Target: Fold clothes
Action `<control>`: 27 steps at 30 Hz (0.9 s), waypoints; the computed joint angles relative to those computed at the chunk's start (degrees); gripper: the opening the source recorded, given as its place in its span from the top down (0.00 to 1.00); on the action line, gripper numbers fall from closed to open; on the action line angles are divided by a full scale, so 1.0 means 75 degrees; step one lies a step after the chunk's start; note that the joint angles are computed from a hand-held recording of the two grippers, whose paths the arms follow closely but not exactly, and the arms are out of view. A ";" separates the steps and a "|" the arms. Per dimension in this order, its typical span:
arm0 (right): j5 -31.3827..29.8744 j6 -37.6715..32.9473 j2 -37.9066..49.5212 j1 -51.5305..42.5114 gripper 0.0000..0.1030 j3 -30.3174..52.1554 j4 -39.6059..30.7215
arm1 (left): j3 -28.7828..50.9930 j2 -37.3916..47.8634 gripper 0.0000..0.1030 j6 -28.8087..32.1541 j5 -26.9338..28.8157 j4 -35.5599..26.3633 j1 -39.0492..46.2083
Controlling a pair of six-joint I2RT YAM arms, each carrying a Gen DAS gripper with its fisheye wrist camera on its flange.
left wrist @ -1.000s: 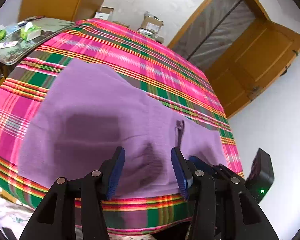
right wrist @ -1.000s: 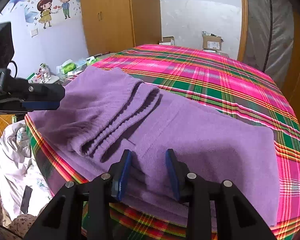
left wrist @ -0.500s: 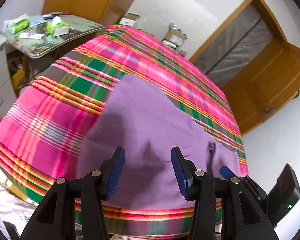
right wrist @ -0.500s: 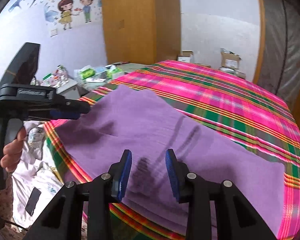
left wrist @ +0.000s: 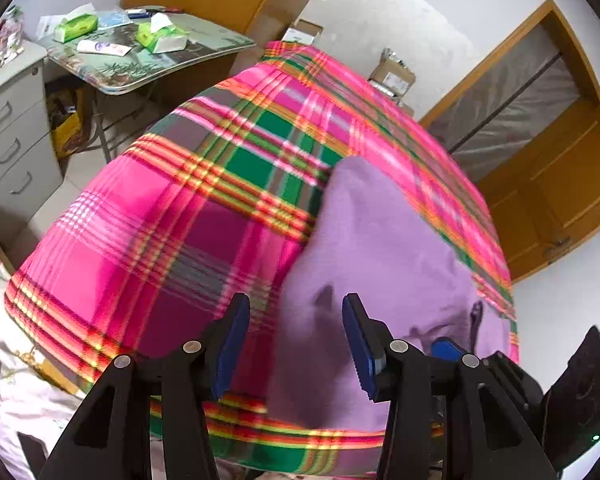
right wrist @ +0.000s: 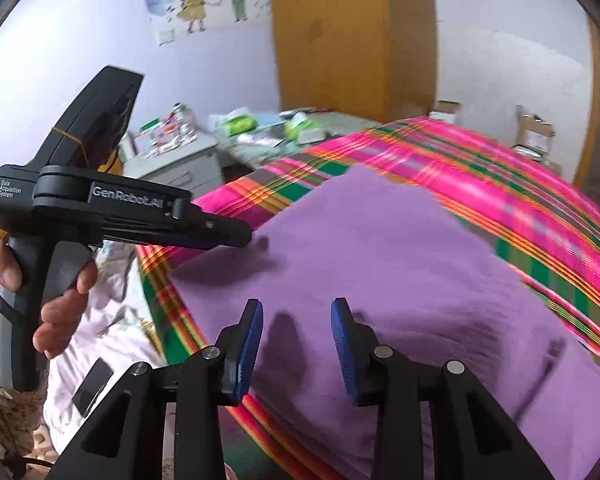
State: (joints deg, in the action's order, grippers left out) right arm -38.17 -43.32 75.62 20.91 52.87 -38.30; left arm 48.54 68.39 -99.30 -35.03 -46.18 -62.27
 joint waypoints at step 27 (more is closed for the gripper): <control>0.0705 0.0518 -0.0756 0.1665 0.64 -0.0986 0.0887 | -0.0358 -0.0421 0.51 -0.1360 -0.0298 -0.1056 -0.1123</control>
